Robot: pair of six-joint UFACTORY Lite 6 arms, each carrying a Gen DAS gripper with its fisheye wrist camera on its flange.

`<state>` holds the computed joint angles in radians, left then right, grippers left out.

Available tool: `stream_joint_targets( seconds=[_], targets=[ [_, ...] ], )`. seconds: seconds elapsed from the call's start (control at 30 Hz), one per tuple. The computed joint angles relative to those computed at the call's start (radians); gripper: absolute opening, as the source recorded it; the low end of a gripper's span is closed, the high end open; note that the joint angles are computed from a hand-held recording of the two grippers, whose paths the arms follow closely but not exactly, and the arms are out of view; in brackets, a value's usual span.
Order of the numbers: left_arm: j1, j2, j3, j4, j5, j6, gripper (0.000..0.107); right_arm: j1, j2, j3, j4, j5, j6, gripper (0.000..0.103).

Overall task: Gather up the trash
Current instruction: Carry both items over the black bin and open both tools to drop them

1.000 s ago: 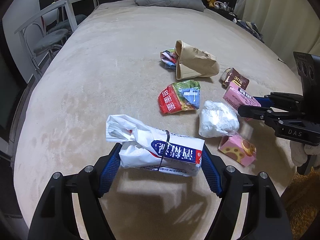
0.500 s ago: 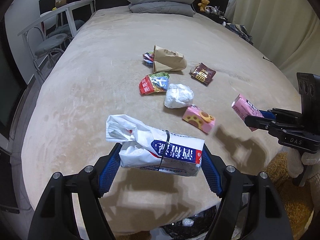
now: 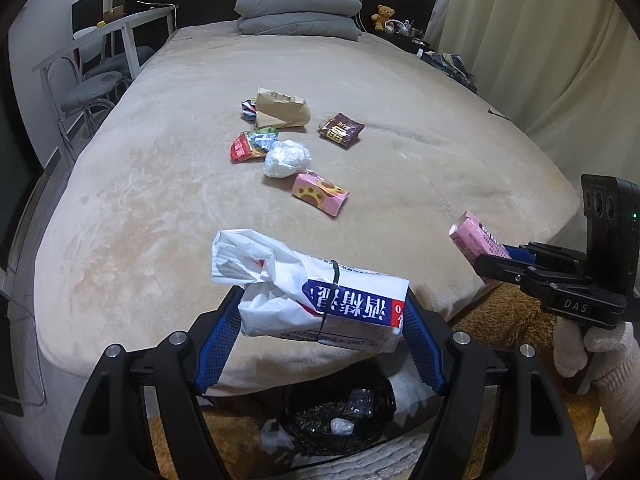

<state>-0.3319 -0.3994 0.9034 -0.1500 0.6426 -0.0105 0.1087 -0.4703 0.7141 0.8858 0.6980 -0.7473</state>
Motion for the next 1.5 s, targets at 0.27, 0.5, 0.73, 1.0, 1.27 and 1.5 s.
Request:
stream_joint_targets(
  seconds=[0.27,0.5,0.73,1.0,1.27,1.5],
  targets=[
    [-0.232,-0.122,-0.104,0.23,0.046,-0.35,0.074,-0.043,-0.29,-0.181,-0.071,0.123,0.098,0.034],
    [-0.455,-0.188,-0.196,0.372,0.102,-0.622,0.074,-0.076,-0.451,-0.269,-0.117,0.22,0.171,0.034],
    [-0.582,-0.218,-0.275,0.395,0.113,-0.773,0.074,0.05,-0.496,-0.326,-0.182,0.202,0.328,0.034],
    [-0.547,-0.166,-0.355,0.253,0.052,-0.698,0.074,0.175,-0.453,-0.399,-0.188,0.118,0.404,0.034],
    [-0.48,-0.053,-0.372,0.062,0.013,-0.501,0.074,0.171,-0.333,-0.438,-0.159,0.084,0.375,0.034],
    [-0.451,0.073,-0.359,-0.033,-0.013,-0.389,0.074,0.161,-0.212,-0.433,-0.101,0.043,0.294,0.034]
  ],
)
